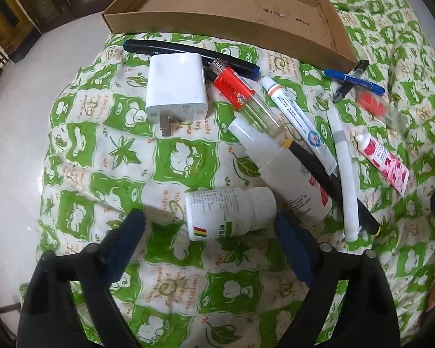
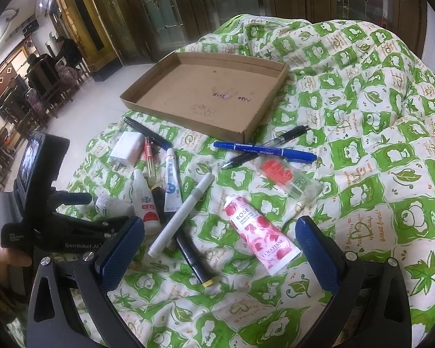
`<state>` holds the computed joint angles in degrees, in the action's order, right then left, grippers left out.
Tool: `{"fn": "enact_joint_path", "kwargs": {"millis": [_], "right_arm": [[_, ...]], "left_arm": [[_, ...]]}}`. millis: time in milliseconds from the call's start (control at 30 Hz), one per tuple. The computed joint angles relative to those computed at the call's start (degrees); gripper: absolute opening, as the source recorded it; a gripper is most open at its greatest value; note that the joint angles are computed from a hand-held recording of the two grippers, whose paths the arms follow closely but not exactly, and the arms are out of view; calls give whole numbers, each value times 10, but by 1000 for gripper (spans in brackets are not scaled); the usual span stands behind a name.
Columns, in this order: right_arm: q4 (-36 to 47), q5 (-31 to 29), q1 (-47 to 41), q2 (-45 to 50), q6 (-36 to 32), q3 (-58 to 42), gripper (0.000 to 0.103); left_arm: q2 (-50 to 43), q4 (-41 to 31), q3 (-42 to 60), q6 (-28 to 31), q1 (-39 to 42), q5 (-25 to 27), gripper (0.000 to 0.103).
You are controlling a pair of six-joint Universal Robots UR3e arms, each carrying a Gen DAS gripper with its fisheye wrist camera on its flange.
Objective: Organize rigid objects
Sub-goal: 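Move both tools toward the items, left toward the white pill bottle, then grasp the white pill bottle with left tool while right tool grasps the white marker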
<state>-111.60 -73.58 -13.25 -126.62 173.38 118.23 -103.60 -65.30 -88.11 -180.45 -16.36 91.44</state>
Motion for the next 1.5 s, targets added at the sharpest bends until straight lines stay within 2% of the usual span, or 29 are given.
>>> {"fn": "enact_joint_path", "kwargs": {"millis": [33,67,100,167,233,333,433,567,633,900,1033,1367,1500], "right_arm": [[-5,-5,6,5,3,0,102],[-9,-11,12,11,6,0,102],[-12,-12,16,16,7,-1,101],[-10,10,6,18,3,3,94],[13,43,-15,30,-3,-3,71],[57,84,-37,70,-2,-22,53],[89,130,-51,115,4,-34,42],[100,156,-46,165,24,-47,33],[101,167,-42,185,34,-51,25],[78,212,-26,250,69,-66,10],[64,224,-28,267,82,-57,9],[58,250,-39,295,86,-52,14],[47,226,-34,279,89,-52,11]], "left_arm": [[-5,7,-3,3,3,0,78],[-10,2,1,1,1,-1,64],[-16,-9,9,2,0,-1,60],[-15,-7,11,3,-8,13,60],[-12,8,-1,9,-2,8,59],[14,13,-28,4,7,-12,59],[24,16,-38,6,17,-23,59],[28,22,-49,16,29,-29,59],[63,12,-77,28,45,-35,59],[53,49,-103,42,56,-32,59],[53,37,-93,32,51,-32,60],[40,59,-101,18,48,-32,61],[46,67,-107,17,50,-32,61]]}}
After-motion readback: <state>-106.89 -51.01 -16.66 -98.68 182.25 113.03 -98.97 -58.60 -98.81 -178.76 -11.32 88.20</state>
